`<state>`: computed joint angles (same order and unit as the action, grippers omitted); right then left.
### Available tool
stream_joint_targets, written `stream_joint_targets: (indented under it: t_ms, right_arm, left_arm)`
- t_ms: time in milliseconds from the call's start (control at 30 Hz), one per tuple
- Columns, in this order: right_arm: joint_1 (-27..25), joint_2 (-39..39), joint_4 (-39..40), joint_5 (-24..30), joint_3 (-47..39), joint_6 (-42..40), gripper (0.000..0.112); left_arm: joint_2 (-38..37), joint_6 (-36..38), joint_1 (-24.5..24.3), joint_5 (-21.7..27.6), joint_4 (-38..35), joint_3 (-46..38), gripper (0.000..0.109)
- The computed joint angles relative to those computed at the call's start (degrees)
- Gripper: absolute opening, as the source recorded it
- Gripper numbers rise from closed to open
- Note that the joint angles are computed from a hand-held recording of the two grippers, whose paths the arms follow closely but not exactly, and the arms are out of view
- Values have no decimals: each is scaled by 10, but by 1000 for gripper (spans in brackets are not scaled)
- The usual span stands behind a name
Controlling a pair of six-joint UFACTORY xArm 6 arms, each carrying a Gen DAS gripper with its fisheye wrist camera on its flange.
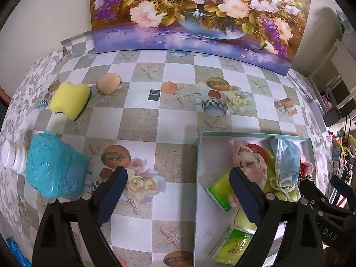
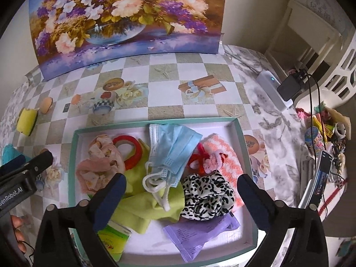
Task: Organize soft objects
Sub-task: 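Move both tools back toward the yellow sponge and tan sponge ball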
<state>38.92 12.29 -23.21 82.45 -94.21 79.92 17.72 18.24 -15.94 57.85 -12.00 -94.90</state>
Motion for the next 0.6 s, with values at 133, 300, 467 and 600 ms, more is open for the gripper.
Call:
stream_joint_targets:
  t_ms: [133,300,467,600]
  right_arm:
    - [3,15,0,8,-21,-7,101]
    - [10,37,-7,10,-57,-12,101]
    - [17,73,-10,7,-109,-22,101]
    - [22,109,-8,6,-159,-28,101]
  left_arm:
    - [5,0,6,12,2,-12,93]
    - [12,10,21,30,-5,-38,93]
    - [17,14,40,29,15,-60,93]
    - [24,15,60,29,20,-78,93]
